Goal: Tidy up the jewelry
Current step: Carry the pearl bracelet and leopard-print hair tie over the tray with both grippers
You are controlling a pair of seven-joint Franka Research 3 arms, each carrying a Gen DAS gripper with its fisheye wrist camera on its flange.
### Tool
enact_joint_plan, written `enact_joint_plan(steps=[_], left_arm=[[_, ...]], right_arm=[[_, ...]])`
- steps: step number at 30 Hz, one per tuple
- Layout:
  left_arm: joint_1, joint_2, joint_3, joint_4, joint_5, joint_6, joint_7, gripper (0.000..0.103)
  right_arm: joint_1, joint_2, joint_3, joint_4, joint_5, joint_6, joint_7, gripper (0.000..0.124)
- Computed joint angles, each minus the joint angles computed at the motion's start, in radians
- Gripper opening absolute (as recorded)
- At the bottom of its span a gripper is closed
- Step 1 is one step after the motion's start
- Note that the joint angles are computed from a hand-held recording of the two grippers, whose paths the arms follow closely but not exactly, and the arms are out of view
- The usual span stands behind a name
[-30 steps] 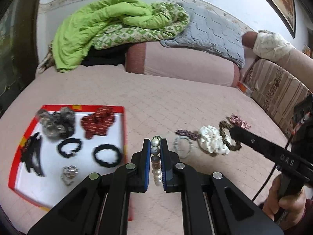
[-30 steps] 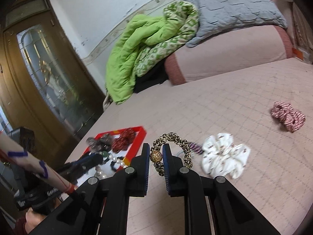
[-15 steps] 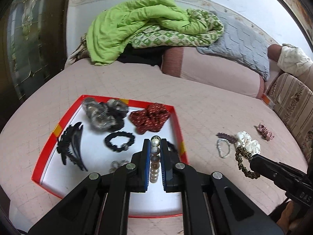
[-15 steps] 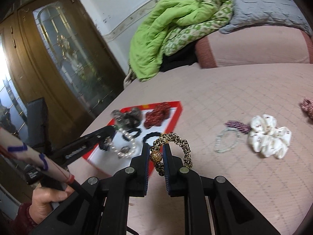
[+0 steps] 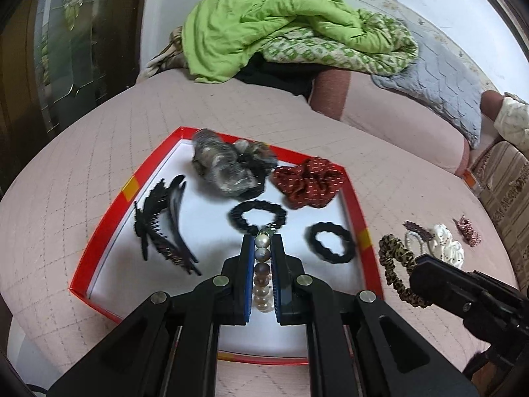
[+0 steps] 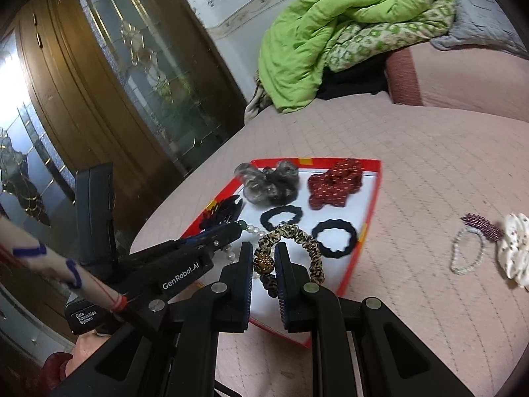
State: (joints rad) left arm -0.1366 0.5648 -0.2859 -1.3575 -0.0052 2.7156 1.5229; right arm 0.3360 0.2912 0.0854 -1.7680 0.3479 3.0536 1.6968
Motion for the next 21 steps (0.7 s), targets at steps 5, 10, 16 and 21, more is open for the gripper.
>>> enact_joint_plan(steps=[5,10,16,21], left_arm=[[-0.007,0.013,0.019,0.021,0.015,-0.018,-0.023,0.009],[-0.013,0.022,0.03,0.037,0.033,-0.035,-0.045,0.009],[-0.016,0.03,0.037,0.048,0.048,-0.048,-0.061,0.009],[-0.02,0.037,0.043,0.06,0.059,-0.061,-0.073,0.009]], right_arm=[[0.018,0.045,-0.021,0.059,-0.031,-0.049,0.026,0.015],[0.028,0.076,-0.039,0.091,-0.064,-0.089,0.054,0.015],[0.017,0.1,-0.033,0.111,-0.067,-0.115,0.062,0.015],[0.012,0.109,-0.03,0.115,-0.068,-0.126,0.06,0.015]])
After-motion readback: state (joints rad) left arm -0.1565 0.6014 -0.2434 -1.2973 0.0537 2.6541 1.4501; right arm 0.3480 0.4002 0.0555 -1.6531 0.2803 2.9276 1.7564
